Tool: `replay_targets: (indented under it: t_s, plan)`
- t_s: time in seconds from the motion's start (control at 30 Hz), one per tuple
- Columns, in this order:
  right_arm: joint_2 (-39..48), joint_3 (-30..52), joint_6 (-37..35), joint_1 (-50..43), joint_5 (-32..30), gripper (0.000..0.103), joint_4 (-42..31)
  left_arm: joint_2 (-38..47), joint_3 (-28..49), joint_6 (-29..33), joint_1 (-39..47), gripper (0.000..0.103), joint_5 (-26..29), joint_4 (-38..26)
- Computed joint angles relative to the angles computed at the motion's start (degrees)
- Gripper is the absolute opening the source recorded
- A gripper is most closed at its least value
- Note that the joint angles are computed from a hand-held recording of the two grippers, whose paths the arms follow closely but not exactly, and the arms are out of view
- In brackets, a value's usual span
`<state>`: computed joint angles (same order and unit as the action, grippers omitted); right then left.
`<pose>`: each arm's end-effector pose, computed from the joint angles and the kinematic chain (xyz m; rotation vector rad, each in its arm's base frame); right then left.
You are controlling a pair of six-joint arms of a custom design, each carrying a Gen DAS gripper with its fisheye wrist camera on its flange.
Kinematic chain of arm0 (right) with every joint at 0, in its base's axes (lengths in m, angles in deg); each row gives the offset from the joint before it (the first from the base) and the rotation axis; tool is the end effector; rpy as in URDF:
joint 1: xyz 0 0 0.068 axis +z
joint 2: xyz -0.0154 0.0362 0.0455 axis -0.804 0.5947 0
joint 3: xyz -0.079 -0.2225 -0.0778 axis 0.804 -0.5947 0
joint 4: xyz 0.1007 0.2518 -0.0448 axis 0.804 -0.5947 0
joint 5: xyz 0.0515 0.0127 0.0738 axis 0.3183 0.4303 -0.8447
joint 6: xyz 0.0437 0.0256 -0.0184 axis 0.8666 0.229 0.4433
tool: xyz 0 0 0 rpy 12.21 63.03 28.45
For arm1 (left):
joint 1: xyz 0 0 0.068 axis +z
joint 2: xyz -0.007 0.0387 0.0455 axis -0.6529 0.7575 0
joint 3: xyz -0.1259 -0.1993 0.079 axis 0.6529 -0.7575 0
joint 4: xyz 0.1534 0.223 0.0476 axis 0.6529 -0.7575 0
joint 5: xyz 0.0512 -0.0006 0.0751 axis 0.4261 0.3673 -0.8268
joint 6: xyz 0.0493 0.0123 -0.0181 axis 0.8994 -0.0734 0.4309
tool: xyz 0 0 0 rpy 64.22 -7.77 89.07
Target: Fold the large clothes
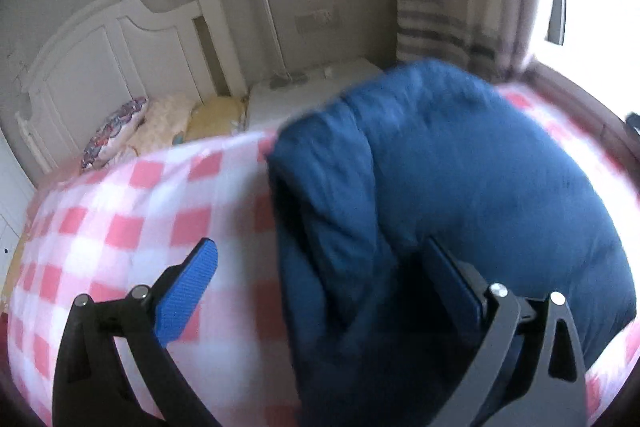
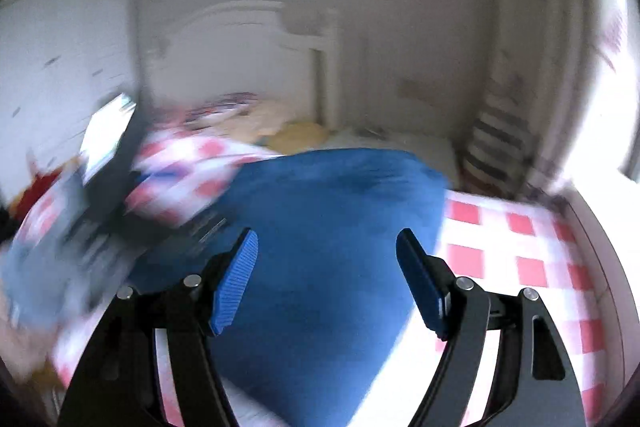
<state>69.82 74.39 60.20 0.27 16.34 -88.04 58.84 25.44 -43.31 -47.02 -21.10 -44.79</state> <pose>0.1372 0.1410 0.1997 0.2164 2.0789 -0.0604 0.2902 -0.0434 0.1682 0.8963 2.1098 -0.1575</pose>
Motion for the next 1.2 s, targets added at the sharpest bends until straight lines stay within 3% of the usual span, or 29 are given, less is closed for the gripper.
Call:
replay_targets:
  t_s: [0.03,0.1,0.23,0.37,0.5,0.6,0.73,0.9,0.97,1.07,1.13,1.2]
  plan:
    - [-0.44,-0.1,-3.39,-6.89,-4.9,0.074,2.01,-0.96,-2.31,-0.28,0.86,0.101,0.65,2.59]
    - [2.51,1.29,-8.22,-16.65,-12.73,0.074,5.67,-0.03,-1.95,-0.56,2.66,0.101,2.31,1.77]
    - [17.87,11.76,-12.32,-27.11,-19.57,0.074,6.63,3.99,0.74,0.74,4.15,0.101,3.34,-0.08]
    - [31.84,21.55,-16.3,-30.01,-21.13,0.074,8.65,7.35,2.67,1.07,5.55,0.101,6.65,-1.1]
    - [49.81,37.15,-20.15,-31.98,-24.19,0.078,0.78,7.58,1.96,-0.15,5.43,0.101,6.5,0.58]
    - [54.26,41.08,-20.3,-32.13,-23.57,0.081,-0.71,8.51,2.46,-0.91,5.38,0.101,6.75,0.64]
    - [53.25,38.16,-19.85,-30.65,-20.96,0.081,2.41,8.12,1.74,-1.87,4.91,0.101,6.06,1.55]
    - [39.92,26.47,-16.72,-26.35,-20.52,0.081,8.89,5.44,0.22,-1.48,4.49,0.101,4.01,1.4]
    - [31.33,20.42,-13.07,-22.45,-18.36,0.083,9.94,4.41,-0.33,-1.72,4.6,0.101,3.48,1.25]
    - [18.84,11.17,-5.9,-11.81,-11.6,0.094,8.87,3.38,-1.13,-2.37,4.51,0.101,2.7,1.57]
    - [18.25,10.07,0.92,-5.59,-6.94,0.095,3.79,2.65,-1.89,-2.94,4.5,0.101,2.18,2.09]
    - [22.11,9.96,9.95,0.12,-6.62,0.095,-2.07,0.67,-3.24,-3.8,4.82,0.101,1.19,2.6]
